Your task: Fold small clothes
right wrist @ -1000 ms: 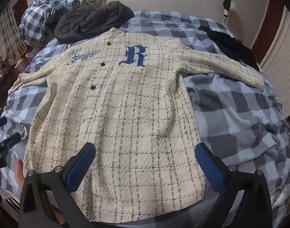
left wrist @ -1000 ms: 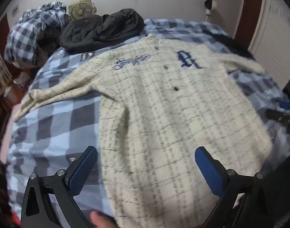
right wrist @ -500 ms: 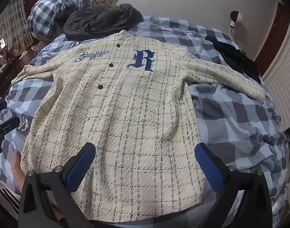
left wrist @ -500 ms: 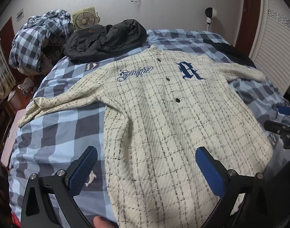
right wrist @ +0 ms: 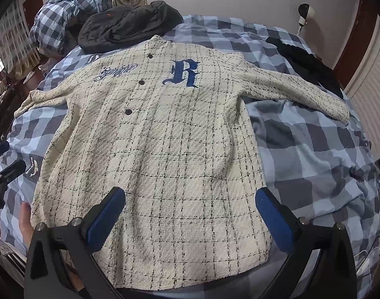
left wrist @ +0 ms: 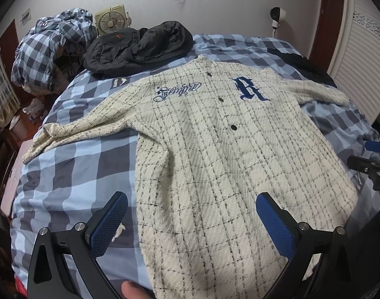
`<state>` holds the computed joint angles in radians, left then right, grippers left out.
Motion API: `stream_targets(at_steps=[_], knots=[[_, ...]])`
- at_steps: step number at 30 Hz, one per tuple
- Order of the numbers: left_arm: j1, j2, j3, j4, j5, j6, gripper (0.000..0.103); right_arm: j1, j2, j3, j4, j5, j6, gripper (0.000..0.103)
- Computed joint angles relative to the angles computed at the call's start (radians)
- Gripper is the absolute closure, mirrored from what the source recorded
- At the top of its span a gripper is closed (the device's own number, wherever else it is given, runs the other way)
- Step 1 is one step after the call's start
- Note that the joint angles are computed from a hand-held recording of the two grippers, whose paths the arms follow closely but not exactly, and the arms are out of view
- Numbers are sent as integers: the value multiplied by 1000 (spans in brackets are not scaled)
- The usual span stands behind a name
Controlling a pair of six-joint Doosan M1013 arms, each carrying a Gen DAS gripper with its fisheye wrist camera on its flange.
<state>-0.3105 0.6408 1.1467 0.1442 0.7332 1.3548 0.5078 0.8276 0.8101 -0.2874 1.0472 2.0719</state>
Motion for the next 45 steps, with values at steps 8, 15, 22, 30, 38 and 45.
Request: stream_targets(at_steps=[8, 15, 22, 30, 38, 45], knots=[[1, 0, -2, -4, 4, -2, 0, -1, 1, -3, 4, 6, -1, 1], [2, 1, -4, -7, 7, 0, 0, -2, 3, -5, 8, 10, 2, 1], [4, -1, -1, -14, 1, 1, 0, -2, 6, -10, 8, 18, 2, 1], [4, 1, -2, -5, 7, -3, 0, -5, 8, -11, 23, 17, 6, 1], [7, 5, -6, 6, 23, -30, 0, -66, -25, 12, 202, -33, -23, 1], [14, 17, -23, -30, 55, -24, 0, -184, 27, -112, 98, 89, 110, 1]])
